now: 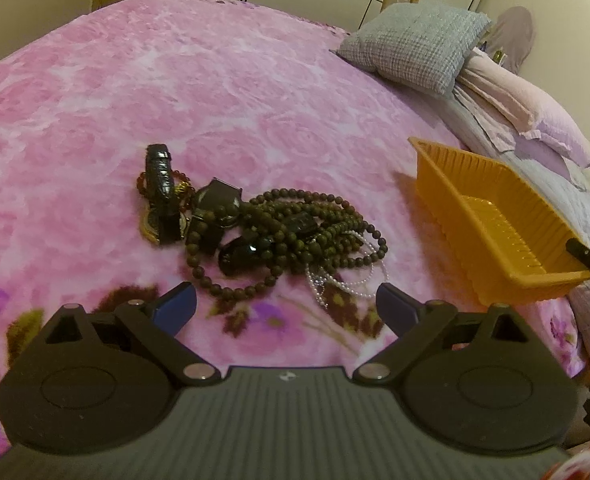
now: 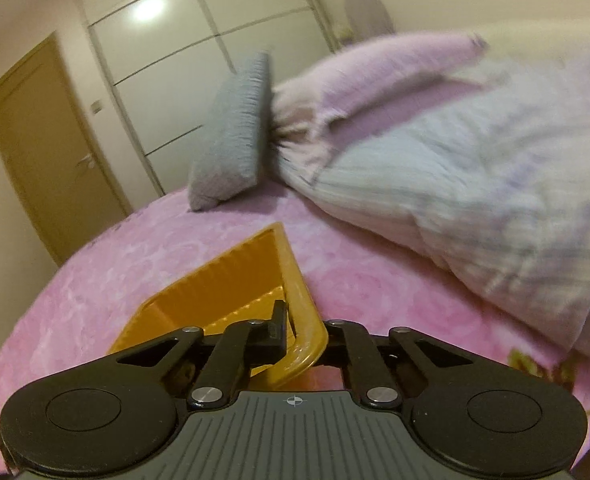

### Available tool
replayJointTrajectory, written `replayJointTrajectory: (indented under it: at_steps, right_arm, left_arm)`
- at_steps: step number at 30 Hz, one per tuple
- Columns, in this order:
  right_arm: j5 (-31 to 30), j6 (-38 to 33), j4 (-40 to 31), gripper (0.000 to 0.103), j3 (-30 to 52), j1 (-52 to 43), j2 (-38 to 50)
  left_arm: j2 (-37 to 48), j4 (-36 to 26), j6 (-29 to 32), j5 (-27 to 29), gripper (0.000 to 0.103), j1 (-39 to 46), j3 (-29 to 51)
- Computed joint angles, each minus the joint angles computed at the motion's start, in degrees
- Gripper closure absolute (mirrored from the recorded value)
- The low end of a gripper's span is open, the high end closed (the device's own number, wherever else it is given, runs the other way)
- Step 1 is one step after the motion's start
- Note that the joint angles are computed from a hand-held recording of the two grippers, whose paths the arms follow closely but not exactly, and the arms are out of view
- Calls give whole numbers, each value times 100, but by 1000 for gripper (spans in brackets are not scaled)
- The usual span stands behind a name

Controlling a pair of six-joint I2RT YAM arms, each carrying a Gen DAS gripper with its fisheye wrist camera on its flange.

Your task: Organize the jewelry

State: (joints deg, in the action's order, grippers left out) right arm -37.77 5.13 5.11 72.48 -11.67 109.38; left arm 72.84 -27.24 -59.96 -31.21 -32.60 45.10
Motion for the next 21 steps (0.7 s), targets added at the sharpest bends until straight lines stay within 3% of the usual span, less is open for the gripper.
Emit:
replayJointTrajectory:
  at_steps: [8, 15, 18, 21]
  right_arm:
    - [457, -780, 830, 95, -1086, 378, -965]
    - [437, -1422, 1006, 96, -1232, 481, -1130]
    - [472, -1504, 958, 96, -1230, 498, -1161]
    - [568, -1478, 940, 96, -1252, 546, -1192]
  left_arm:
    - [-410, -131, 192, -77, 13, 59, -299]
    - [-804, 89, 857, -205, 19, 412, -727]
    - [-897, 280, 1290, -101, 34, 681, -853]
    - [-794, 489, 1795, 234, 59, 967, -876]
